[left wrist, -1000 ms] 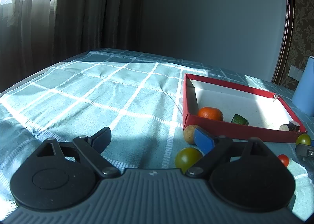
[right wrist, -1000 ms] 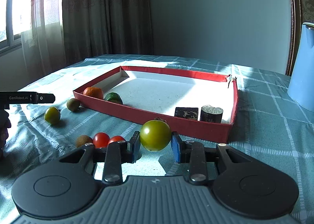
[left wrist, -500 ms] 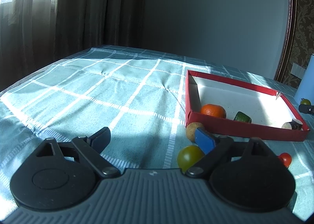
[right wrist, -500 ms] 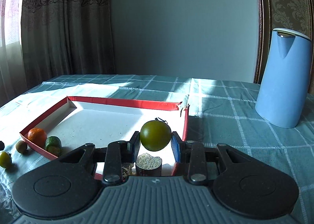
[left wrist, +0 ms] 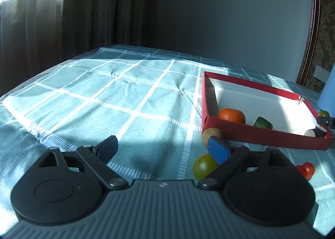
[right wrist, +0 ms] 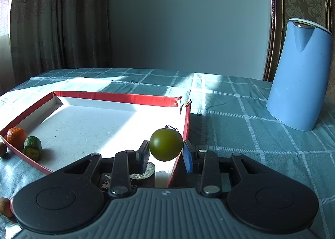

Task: Organize fruits
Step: 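Carry the yellow-green tomato into the box and open the right gripper, then grasp the dark green tomato with the left gripper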

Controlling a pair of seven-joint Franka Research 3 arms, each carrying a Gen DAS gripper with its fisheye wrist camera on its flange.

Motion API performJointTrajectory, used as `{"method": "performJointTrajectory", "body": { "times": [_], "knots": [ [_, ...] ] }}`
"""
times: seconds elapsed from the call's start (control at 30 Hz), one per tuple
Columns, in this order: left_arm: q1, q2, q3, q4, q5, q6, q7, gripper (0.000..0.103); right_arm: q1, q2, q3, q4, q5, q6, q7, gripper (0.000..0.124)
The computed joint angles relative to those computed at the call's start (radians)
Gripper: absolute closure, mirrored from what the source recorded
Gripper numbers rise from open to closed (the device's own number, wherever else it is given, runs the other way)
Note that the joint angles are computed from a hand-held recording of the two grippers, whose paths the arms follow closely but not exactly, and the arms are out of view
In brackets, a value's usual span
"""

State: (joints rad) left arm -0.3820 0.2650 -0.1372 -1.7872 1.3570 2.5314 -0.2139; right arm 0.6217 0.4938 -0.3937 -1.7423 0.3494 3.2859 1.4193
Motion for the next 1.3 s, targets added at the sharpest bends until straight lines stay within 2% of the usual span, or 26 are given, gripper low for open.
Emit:
{"method": "performJointTrajectory", "body": {
  "times": [0.13,0.27,0.3,0.33,0.37,0.4,0.6,0.67,0.83,0.97,1.07,1.17,1.23,1.3],
  "knots": [
    [0.0,-0.001,0.0,-0.002,-0.002,-0.001,-0.001,0.011,0.023,0.011,-0.027,0.001,0.012,0.008,0.002,0.091],
    [0.001,-0.002,0.0,-0.003,-0.003,-0.001,0.0,0.011,0.022,0.011,-0.023,0.0,0.022,0.012,-0.006,0.09],
    [0.001,-0.002,0.0,-0.003,-0.003,-0.001,0.0,0.011,0.02,0.011,-0.021,0.001,0.025,0.011,-0.007,0.086],
    [0.001,-0.002,0.0,-0.003,-0.003,-0.001,0.0,0.011,0.041,0.016,-0.047,0.004,0.035,-0.003,0.0,0.075],
    [0.001,-0.003,0.0,-0.003,-0.003,-0.001,-0.001,0.011,0.075,0.023,-0.087,0.002,0.043,-0.006,0.017,0.069],
    [0.001,-0.003,0.0,-0.003,-0.003,-0.001,-0.001,0.011,0.08,0.022,-0.094,-0.004,0.045,0.004,0.025,0.062],
    [-0.001,-0.002,-0.001,-0.002,-0.006,-0.008,-0.004,0.01,0.024,-0.028,-0.008,-0.054,0.092,0.086,-0.017,0.061],
    [0.0,-0.003,-0.001,-0.004,-0.007,-0.007,-0.008,0.01,-0.013,-0.059,0.046,-0.09,0.105,0.137,-0.032,0.061],
    [0.0,-0.002,-0.001,-0.002,-0.007,-0.006,-0.007,0.009,-0.203,-0.157,0.27,-0.236,0.025,0.303,0.022,0.054],
    [-0.015,-0.004,-0.004,-0.001,-0.001,-0.053,-0.001,0.008,-0.31,-0.201,0.379,-0.339,-0.048,0.411,0.089,0.053],
    [-0.014,-0.014,-0.006,-0.015,0.061,-0.006,0.002,0.006,-0.361,-0.213,0.43,-0.366,-0.069,0.39,0.103,0.053],
    [-0.022,0.001,-0.016,0.003,0.074,-0.016,0.066,0.004,-0.381,-0.213,0.453,-0.36,-0.075,0.343,0.091,0.053],
    [-0.015,0.018,-0.02,0.023,0.028,0.004,0.145,0.004,-0.392,-0.216,0.466,-0.361,-0.093,0.318,0.084,0.053],
    [-0.016,0.044,-0.024,0.053,-0.051,-0.011,0.239,0.004,-0.394,-0.221,0.471,-0.361,-0.095,0.29,0.075,0.049]
  ]
}}
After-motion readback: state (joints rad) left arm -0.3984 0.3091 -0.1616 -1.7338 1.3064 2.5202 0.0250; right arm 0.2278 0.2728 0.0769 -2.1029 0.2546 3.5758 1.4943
